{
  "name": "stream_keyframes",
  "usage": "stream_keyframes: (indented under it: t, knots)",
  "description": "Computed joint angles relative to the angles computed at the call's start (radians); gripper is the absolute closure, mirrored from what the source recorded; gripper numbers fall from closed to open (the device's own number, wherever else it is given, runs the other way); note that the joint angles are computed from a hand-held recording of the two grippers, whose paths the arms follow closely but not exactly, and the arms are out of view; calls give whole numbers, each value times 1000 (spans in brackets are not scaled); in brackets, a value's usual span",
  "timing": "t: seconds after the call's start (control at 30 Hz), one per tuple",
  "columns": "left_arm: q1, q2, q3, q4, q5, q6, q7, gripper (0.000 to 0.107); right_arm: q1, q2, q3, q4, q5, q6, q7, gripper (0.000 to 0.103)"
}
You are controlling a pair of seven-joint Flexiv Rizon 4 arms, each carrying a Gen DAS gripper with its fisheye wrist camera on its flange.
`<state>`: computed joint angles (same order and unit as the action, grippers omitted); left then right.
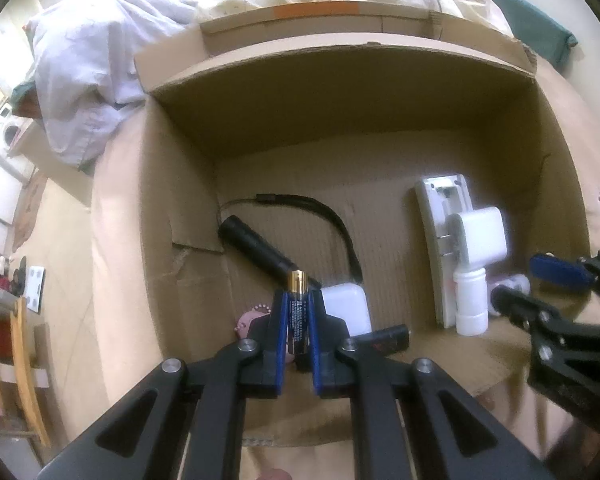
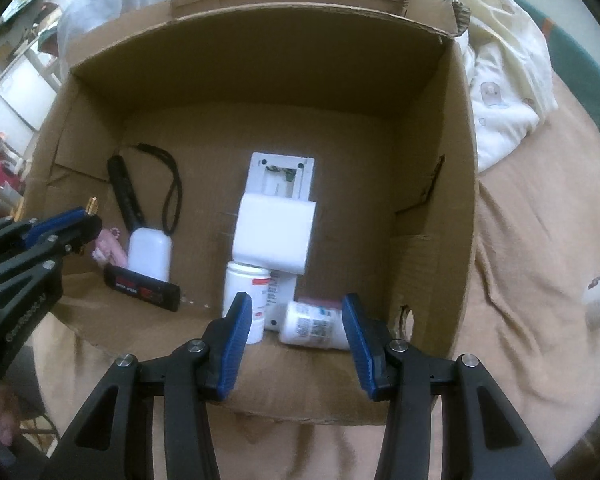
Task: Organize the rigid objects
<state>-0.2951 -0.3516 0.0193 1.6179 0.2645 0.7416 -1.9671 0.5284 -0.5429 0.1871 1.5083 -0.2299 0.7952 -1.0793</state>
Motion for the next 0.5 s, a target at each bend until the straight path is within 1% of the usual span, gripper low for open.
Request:
stream_keyframes:
  t: [0.03, 0.1, 0.2, 0.27, 0.3, 0.33, 0.37, 0.4, 0.43, 0.47, 0.5]
  knots:
    - [1, 1, -2, 0, -4, -2, 2, 98, -5, 2, 6, 0, 11, 10, -5, 45]
    - [1, 4, -6, -1, -8, -4, 14, 98, -8, 10, 9, 9, 17, 37, -7, 39]
    - [-9, 15, 1, 1, 17, 6, -4, 96, -6, 21, 8, 16, 17, 52, -6, 39]
    - [-4, 21, -3, 7, 6, 11, -6, 81, -6, 28, 8, 23, 13, 62, -7, 39]
    - [-1, 23, -5, 12, -3, 14, -7, 60, -9, 30, 11, 25, 18, 69, -11, 38]
    - [2, 25, -6, 14, -10, 16, -7, 39, -12, 33, 13, 26, 22, 73, -13, 32]
    - [2, 28, -6, 17, -11, 19, -13, 34, -12, 36, 11, 31, 22, 83, -9, 26]
    - [1, 30, -5, 18, -7, 20, -17, 33, -11, 39, 8, 37, 21, 94, -3, 12]
    - [-1, 32, -6, 17, -2, 17, -16, 32, -13, 42, 6, 41, 20, 103, 1, 2]
    - [-4, 32, -6, 15, 4, 14, -18, 32, -13, 45, 6, 44, 19, 110, 4, 1]
    - [-9, 33, -4, 11, 16, 6, -26, 28, -13, 48, 6, 44, 18, 113, 6, 1]
